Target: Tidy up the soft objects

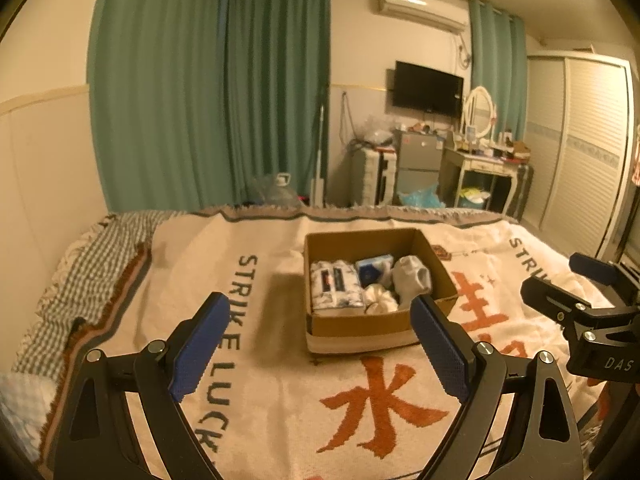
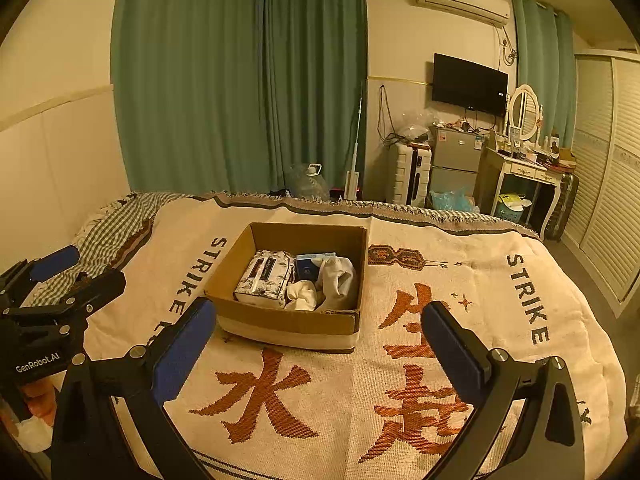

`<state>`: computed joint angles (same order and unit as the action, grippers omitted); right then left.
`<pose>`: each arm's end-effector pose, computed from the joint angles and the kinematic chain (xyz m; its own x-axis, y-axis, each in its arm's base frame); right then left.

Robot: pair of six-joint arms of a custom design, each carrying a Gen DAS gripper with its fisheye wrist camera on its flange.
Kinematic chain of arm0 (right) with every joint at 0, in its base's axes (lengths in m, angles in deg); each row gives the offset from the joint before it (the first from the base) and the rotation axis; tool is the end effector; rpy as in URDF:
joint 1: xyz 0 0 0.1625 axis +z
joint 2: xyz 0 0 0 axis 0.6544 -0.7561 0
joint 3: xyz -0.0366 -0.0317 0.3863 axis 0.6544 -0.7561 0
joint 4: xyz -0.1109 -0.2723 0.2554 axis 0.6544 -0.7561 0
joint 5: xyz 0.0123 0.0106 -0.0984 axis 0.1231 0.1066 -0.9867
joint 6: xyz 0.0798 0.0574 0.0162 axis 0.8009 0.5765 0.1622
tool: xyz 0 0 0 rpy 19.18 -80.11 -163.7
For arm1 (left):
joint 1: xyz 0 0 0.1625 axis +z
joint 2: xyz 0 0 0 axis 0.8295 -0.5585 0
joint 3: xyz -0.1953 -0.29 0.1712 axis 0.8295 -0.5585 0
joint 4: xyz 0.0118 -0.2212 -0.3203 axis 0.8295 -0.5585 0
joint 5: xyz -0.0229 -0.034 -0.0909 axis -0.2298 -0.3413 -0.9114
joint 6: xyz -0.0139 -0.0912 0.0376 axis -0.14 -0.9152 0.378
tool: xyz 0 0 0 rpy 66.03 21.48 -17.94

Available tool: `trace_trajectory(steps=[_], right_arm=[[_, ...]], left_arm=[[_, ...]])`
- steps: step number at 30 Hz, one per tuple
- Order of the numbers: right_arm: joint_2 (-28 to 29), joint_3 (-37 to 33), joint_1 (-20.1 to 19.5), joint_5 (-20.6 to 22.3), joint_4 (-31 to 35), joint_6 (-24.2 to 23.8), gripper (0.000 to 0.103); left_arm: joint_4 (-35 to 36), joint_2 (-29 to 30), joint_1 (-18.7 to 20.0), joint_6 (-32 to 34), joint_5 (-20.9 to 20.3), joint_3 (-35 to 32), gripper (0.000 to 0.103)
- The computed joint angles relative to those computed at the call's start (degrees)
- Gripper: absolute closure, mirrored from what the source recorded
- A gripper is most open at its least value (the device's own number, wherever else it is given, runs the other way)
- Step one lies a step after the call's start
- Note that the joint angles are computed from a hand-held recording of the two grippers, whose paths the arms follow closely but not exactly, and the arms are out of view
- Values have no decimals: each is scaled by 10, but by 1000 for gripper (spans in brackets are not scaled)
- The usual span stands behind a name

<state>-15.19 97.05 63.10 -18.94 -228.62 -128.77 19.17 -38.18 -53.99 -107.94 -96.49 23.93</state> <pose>0.1966 -0.3366 0.3326 -0.6103 -0.4933 0.6198 -0.7899 0.4384 -0.4288 -0.3975 -0.2342 0.1357 -0.6977 -0.2817 -0.6586 0.5139 0.4437 -0.7342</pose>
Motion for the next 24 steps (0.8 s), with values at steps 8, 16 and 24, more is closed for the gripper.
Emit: trace_trajectory(steps=[8, 16, 24], right_arm=[[2, 0, 5, -4, 1, 2, 0], [3, 2, 6, -4, 1, 5, 0], [4, 3, 6, -5, 1, 5, 0]], left_arm=[[3, 0, 0, -1, 0, 0, 10], [4, -1, 0, -2, -1, -1, 10], [11, -1, 0, -5, 0, -3, 10]])
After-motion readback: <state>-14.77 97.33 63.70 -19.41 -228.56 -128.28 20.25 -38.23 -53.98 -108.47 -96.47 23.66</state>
